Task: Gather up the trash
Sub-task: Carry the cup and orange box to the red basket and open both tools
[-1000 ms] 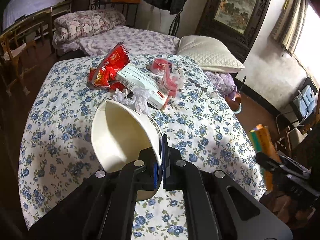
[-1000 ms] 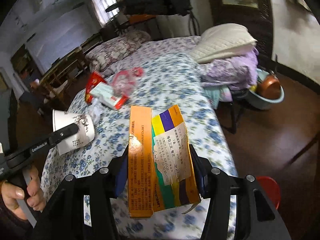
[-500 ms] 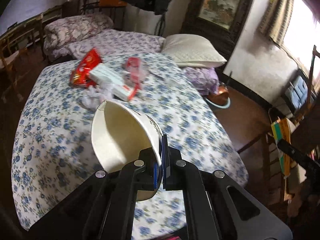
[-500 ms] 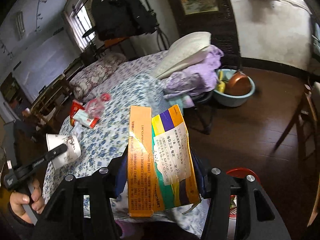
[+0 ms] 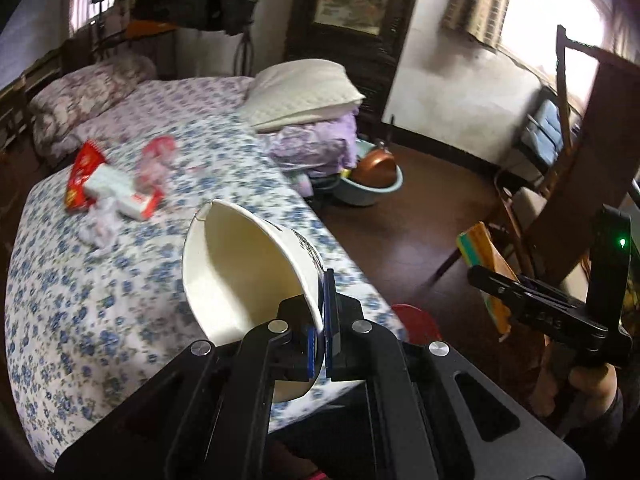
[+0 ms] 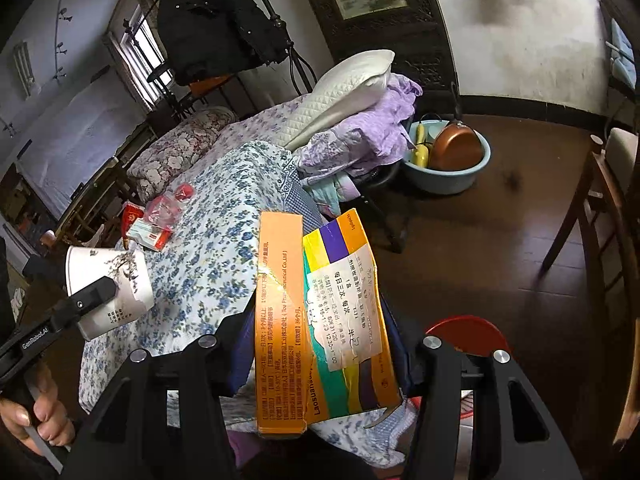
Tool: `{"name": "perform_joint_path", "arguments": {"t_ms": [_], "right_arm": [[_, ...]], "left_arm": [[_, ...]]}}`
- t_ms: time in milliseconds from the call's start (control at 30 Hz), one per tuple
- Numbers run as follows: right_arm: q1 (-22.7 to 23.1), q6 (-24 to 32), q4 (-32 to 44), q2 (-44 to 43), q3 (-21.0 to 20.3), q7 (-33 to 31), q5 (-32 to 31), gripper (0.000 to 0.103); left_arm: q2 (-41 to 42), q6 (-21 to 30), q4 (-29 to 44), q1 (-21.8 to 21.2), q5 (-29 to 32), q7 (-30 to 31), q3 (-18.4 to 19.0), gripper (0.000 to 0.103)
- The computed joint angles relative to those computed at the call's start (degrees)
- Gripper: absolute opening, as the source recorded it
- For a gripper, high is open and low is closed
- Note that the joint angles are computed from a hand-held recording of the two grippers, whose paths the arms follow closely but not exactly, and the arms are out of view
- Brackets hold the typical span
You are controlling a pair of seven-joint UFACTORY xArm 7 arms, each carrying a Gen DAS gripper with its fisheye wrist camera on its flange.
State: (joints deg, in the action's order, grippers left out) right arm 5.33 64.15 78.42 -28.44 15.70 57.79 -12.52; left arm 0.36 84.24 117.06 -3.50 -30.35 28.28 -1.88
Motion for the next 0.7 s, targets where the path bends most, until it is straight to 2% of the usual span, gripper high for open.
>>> {"name": "perform_joint_path", "arguments": {"t_ms": [167,400,600,700], "right_arm": [[-0.1,0.17,-3.73,-3.19,-1.61,-0.61,1.09,0.054],[-1.6,1.08,-9.86,-7.6,-3.25,-0.86,3.2,0.054],[-2.53,0.31,-17.57,-10.98,-6.02,-0.3,6.82,0.055],[-2.95,-0.33,-22.72,-13.39,-7.66,-0.12,8.83,0.054]], "left_arm": [[-0.54,-0.04,-1.18,-2.78,2.05,0.29,-2.02,0.004],[2.94,3.14,2.88,-6.48,1.88,-1.24,-4.54,0.004],[3.95,2.8,0.34,-10.93,4.72,-1.16,-7.17,0.004],[6.07,4.66,0.86,-13.04,5.63,-2.56,-8.21,0.004]]}}
